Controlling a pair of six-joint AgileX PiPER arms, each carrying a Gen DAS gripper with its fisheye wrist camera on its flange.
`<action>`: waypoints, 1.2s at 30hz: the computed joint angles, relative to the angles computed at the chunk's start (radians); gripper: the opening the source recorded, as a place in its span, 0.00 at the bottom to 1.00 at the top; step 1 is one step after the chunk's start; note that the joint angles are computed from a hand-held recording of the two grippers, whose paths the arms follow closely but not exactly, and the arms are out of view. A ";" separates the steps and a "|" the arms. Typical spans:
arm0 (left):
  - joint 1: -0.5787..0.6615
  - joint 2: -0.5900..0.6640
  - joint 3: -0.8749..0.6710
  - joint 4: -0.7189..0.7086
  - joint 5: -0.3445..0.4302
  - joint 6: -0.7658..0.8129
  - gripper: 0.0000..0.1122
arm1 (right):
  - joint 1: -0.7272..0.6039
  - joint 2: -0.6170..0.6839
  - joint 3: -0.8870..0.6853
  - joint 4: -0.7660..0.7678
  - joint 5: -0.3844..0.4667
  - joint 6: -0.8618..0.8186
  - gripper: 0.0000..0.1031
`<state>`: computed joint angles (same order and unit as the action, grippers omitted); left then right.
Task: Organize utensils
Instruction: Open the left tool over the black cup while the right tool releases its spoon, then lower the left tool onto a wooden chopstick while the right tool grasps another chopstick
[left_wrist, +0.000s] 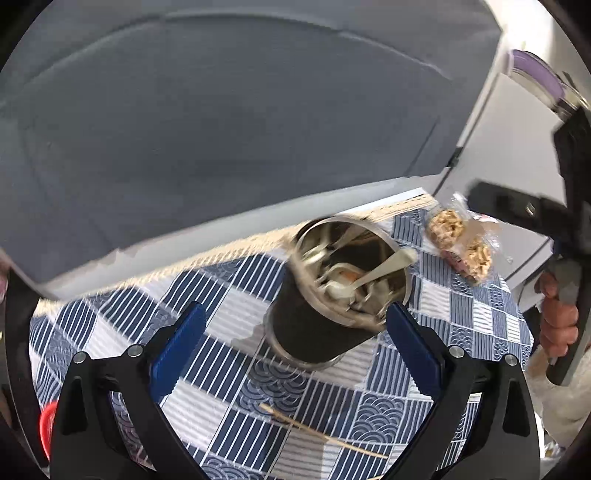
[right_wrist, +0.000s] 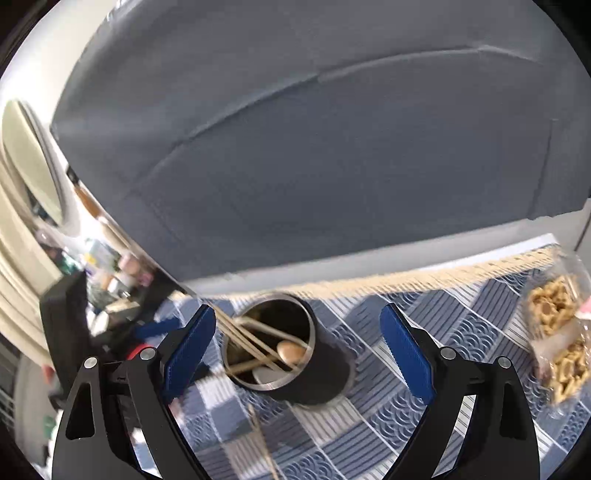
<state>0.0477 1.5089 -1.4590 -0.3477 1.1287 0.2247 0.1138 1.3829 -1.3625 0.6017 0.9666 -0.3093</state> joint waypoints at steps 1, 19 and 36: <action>0.017 -0.010 0.024 -0.017 -0.011 0.010 0.87 | 0.000 -0.021 0.036 -0.011 -0.001 -0.009 0.84; -0.043 -0.096 0.313 0.038 -0.071 -0.040 0.86 | 0.107 -0.366 0.597 -0.226 -0.092 0.008 0.85; -0.209 -0.058 0.430 0.182 -0.116 -0.217 0.86 | 0.293 -0.461 0.876 -0.268 -0.091 -0.046 0.85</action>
